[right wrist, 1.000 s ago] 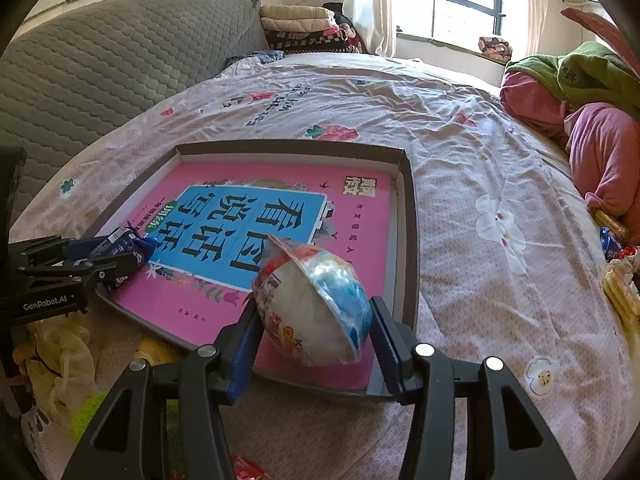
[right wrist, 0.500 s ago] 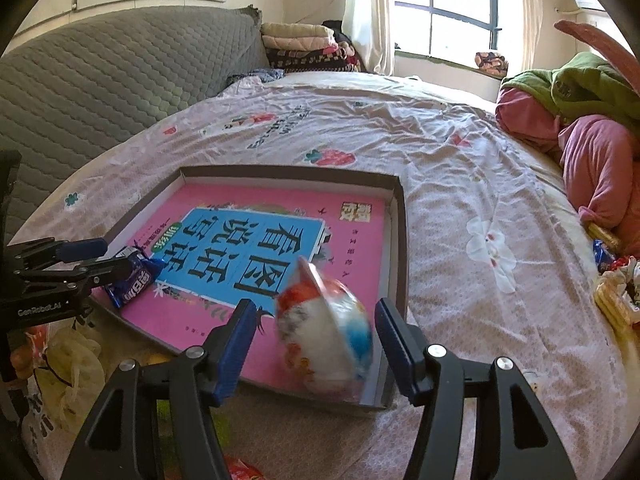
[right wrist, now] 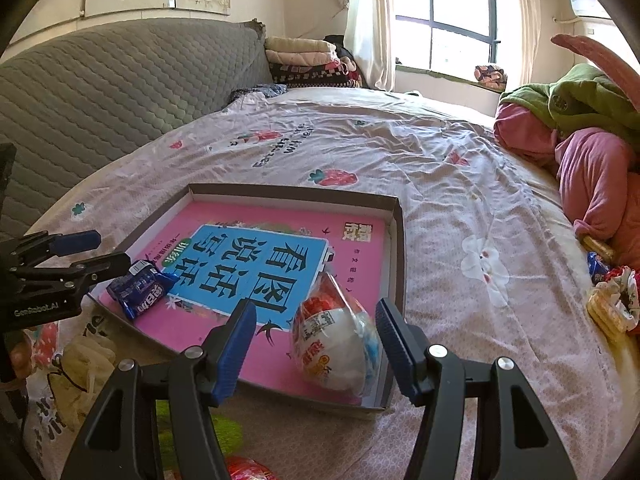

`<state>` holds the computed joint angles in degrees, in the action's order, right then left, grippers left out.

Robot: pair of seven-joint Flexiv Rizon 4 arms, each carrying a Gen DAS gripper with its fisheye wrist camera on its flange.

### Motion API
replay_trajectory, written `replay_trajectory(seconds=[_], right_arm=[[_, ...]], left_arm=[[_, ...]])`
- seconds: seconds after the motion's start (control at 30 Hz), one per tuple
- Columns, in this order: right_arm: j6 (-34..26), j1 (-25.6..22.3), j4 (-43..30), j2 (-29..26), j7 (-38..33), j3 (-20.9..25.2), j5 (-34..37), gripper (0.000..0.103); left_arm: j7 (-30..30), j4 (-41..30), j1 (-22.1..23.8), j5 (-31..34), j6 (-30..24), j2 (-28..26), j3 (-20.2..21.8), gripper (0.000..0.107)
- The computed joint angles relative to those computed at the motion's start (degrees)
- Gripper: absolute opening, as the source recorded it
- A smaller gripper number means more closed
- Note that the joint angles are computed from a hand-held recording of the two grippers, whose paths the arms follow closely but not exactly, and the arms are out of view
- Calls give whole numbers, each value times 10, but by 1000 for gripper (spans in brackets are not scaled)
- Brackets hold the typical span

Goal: Organize objects
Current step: 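Open the left tool over the tray while the right tool releases the egg toy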

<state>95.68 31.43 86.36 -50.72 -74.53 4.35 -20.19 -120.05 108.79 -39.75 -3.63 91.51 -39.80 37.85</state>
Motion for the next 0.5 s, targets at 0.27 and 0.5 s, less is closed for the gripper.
replay_trajectory(seconds=[0.27, 0.5], right_arm=[[30, -7, 10, 4, -3, 9, 6, 71], [47, -16, 18, 9, -7, 23, 6, 72]], left_arm=[[-11, 2, -22, 4, 0, -2, 26, 70], [-16, 8, -37, 1, 5, 1, 40, 70]])
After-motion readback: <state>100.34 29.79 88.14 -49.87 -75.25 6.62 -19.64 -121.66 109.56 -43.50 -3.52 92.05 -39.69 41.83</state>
